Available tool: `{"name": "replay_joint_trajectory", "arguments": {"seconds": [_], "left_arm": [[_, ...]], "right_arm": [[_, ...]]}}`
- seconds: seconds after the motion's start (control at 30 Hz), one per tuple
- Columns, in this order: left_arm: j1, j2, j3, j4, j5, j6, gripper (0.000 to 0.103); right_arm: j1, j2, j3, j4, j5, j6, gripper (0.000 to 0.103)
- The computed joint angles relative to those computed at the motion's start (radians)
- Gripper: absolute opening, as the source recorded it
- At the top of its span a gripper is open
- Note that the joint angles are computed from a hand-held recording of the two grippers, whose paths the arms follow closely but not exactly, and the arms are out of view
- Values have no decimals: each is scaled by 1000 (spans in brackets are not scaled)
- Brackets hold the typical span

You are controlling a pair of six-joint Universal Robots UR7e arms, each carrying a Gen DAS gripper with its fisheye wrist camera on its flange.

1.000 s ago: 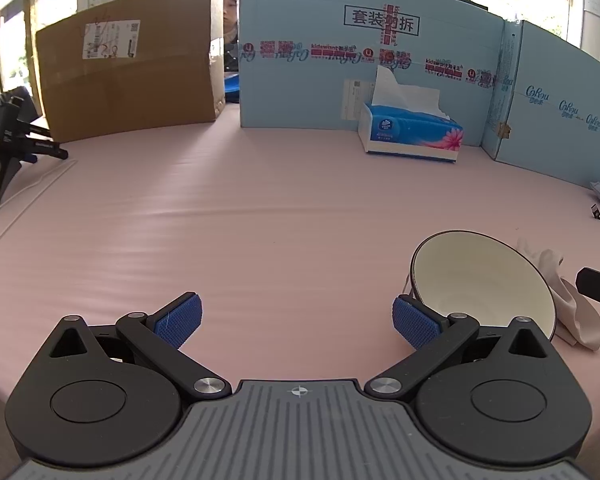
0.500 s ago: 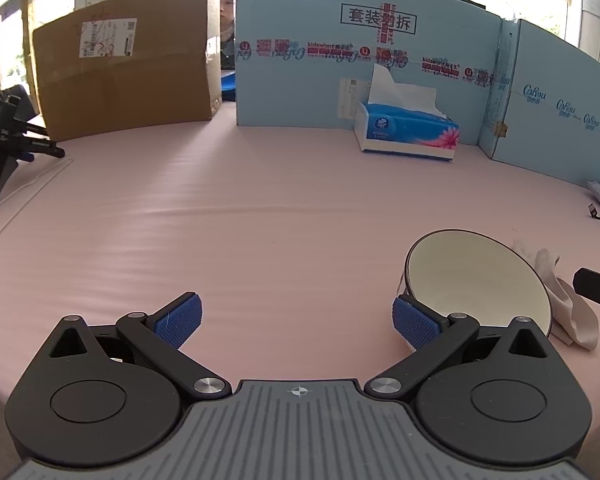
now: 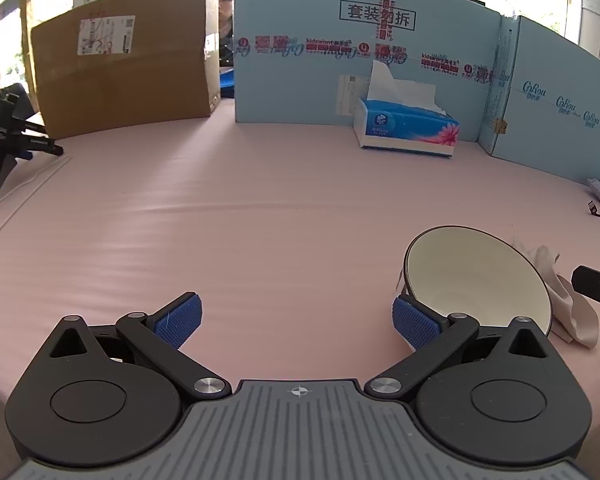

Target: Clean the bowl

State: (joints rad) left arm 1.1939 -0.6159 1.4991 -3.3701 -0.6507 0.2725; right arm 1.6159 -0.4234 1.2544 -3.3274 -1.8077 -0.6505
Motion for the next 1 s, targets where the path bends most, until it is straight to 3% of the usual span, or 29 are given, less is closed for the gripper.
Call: {"name": "replay_joint_trajectory", "arguments": {"seconds": [1.0], "left_arm": [[0, -2, 1, 6, -5, 2, 103]], "right_arm": [[0, 6, -15, 7, -3, -3, 103]]}}
